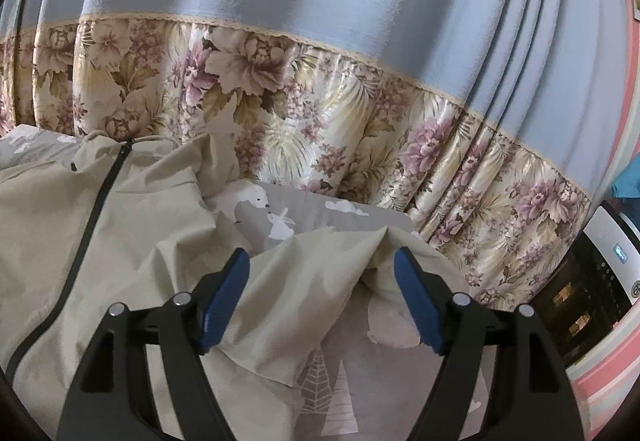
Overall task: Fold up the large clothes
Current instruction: 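Lift the sleeve with the left gripper and fold it across the jacket body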
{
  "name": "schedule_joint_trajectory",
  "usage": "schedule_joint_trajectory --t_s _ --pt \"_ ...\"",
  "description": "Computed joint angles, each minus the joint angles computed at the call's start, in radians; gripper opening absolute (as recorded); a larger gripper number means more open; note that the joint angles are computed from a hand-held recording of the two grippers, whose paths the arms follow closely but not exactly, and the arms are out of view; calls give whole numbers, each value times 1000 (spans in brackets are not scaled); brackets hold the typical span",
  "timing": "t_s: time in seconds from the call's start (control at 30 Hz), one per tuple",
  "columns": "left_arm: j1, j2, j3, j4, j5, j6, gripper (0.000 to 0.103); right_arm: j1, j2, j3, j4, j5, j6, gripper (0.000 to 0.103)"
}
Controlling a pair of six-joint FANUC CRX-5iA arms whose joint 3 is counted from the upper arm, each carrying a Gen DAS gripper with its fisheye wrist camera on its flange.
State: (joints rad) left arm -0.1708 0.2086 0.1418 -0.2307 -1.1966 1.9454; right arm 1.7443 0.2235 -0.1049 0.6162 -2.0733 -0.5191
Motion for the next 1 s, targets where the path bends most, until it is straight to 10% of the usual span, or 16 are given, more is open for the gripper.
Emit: schedule_joint_trajectory --t_s 0.13,0.33,0.63,0.87,1.0 --pt "84 -90 -129 160 120 -128 2 15 -31 -36 3 9 -44 75" --pt "207 -480 -563 729 576 -576 3 46 -38 -37 32 -37 -77 76" --pt "46 -484 -580 765 578 -630 3 91 -107 -88 5 24 -214 79" --pt "-364 -424 -533 949 673 -905 3 104 -94 -41 -14 -68 -228 79" --pt "-537 -267 -398 763 562 -838 14 93 -88 -25 -35 -36 -190 79"
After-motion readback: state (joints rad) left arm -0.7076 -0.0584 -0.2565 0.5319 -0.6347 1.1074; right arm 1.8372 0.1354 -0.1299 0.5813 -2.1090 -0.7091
